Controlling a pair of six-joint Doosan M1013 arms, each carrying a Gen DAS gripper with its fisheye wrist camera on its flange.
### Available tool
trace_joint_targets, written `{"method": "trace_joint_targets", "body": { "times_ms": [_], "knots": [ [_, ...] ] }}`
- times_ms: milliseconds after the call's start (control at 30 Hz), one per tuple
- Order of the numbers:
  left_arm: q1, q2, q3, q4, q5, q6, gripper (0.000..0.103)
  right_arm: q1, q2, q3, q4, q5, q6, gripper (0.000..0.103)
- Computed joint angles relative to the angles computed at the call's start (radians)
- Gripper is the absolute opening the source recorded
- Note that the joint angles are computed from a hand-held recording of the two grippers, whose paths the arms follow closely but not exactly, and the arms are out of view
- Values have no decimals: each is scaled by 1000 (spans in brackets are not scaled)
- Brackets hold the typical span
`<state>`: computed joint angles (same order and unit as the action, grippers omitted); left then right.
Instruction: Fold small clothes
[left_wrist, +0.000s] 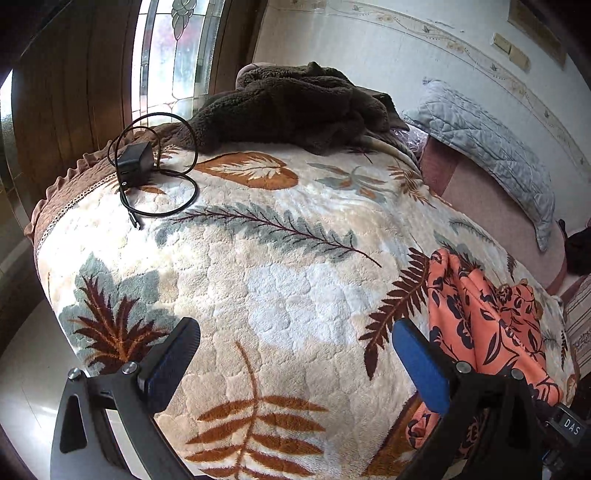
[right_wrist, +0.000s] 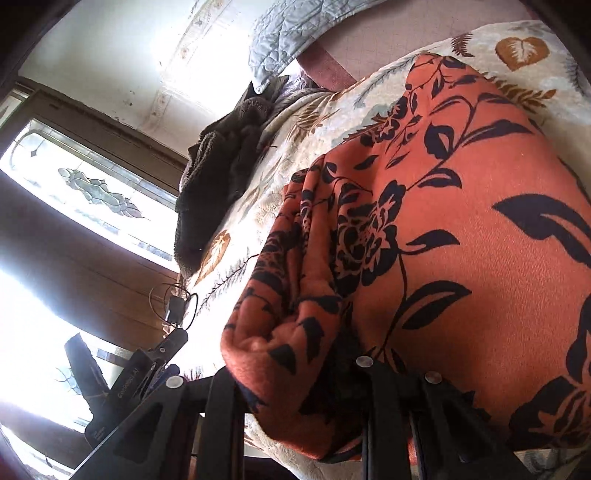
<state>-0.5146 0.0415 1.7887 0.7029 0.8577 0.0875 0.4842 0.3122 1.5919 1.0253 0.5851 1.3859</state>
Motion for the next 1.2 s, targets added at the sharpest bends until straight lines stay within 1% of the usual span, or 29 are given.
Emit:
{"method": "trace_joint_targets", "body": {
  "times_ms": [67,100,133,200,233,267,300,367,400,433,467,533,600,633,667,733,767,833,867,900,933,967,1000,1033,1067,1100,1133,1167,1200],
  "knots": [
    [-6,-2,-1,18,-29,-8,103,-6,-10,14,43,4,-66,23],
    [-9,0,-4,22,-51,-4,103,-11,-11,20,70,20,-106,23],
    [-9,0,-6,19,-85,5,103,-15,-14,23,75,47,-126,27],
    [-6,3,-9,-12,-162,43,103,-19,-20,28,36,79,-108,31],
    [-6,6,-11,-35,-199,70,103,-34,-31,46,75,106,-159,38],
    [-3,10,-14,-71,-238,113,103,-45,-34,50,106,137,-199,48],
    [2,14,-17,-131,-284,180,103,-55,-43,62,136,164,-239,52],
    [14,25,-23,-310,-371,368,103,-80,-69,86,178,209,-320,53],
    [15,31,-28,-394,-396,463,103,-90,-88,102,187,203,-356,53],
    [13,37,-33,-458,-412,545,103,-100,-116,126,182,164,-381,53],
    [9,41,-39,-512,-421,620,103,-108,-136,142,170,118,-386,53],
    [0,46,-44,-605,-443,747,103,-128,-163,159,93,42,-314,51],
    [-3,51,-49,-733,-459,903,103,-140,-172,159,-62,-24,-153,47],
    [-5,59,-56,-782,-445,964,103,-145,-171,154,-160,-35,-50,47],
    [-8,71,-70,-792,-411,982,103,-153,-164,146,-220,-20,17,47],
    [-16,94,-95,-758,-338,957,103,-167,-142,132,-260,20,90,49],
    [-17,103,-102,-767,-314,968,103,-173,-130,131,-239,34,104,51],
    [-13,112,-106,-820,-301,1017,101,-186,-101,131,-93,72,40,51],
    [-11,111,-102,-852,-311,1048,96,-183,-92,134,-47,71,14,51],
    [-7,110,-99,-895,-320,1091,75,-178,-89,135,-47,63,13,51],
    [-4,109,-96,-921,-322,1115,49,-171,-88,134,-63,49,13,52],
    [-5,109,-97,-893,-320,1089,42,-163,-91,131,-84,36,17,52],
    [-5,108,-95,-862,-326,1053,29,-158,-94,128,-97,30,19,52],
    [0,102,-88,-867,-339,1041,26,-154,-92,119,-98,30,13,50],
    [6,92,-75,-875,-376,1027,25,-153,-95,118,-85,32,-2,48],
    [7,78,-60,-848,-419,993,25,-153,-98,117,-65,33,-21,47],
    [4,66,-48,-773,-452,925,24,-149,-99,112,-52,30,-38,46],
    [0,58,-43,-666,-462,828,24,-143,-100,106,-55,23,-47,46],
    [-3,57,-44,-587,-443,747,24,-136,-100,98,-66,22,-52,46]
  ]
}}
